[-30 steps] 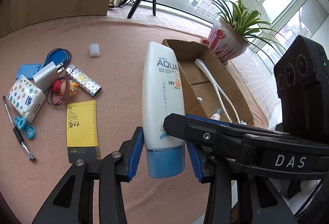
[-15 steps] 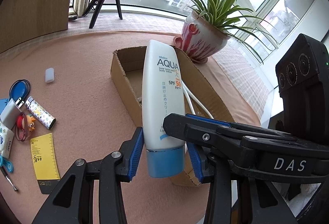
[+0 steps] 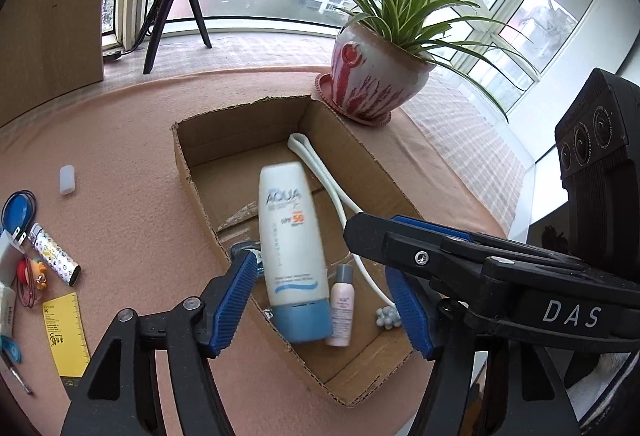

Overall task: Organize objects
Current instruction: 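Carry the sunscreen tube into the box and release it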

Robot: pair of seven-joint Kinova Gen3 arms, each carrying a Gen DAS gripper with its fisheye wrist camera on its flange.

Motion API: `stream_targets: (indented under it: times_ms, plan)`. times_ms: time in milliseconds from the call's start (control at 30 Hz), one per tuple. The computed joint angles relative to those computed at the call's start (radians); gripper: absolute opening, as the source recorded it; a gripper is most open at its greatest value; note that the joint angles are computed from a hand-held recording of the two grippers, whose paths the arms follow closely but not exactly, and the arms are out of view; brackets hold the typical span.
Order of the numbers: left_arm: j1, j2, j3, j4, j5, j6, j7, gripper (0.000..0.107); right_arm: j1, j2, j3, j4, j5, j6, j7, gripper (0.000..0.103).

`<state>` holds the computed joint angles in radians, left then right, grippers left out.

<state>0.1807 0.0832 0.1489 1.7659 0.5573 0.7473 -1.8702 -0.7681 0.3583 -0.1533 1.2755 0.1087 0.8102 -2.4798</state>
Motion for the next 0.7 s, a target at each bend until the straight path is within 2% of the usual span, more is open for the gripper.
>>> stream_targets:
  times_ms: [33,100,367,700]
  plan:
    - [-0.003,-0.002,-0.003,0.001,-0.002,0.002,0.002,0.070,-0.020,0.001,0.018,-0.008,0.027,0.020,-0.030,0.050]
    - [-0.010,-0.010,-0.011,0.008,-0.004,0.001,0.007,0.070,-0.037,-0.008,0.035,0.005,0.062,0.019,-0.080,0.057]
    - [-0.050,-0.055,-0.047,0.050,0.019,0.008,-0.010,0.070,-0.013,-0.008,0.011,0.016,0.051,-0.003,-0.093,0.057]
    - [-0.114,-0.141,-0.121,0.138,0.010,0.041,-0.014,0.070,-0.047,0.034,-0.001,-0.040,0.037,0.007,-0.071,0.057]
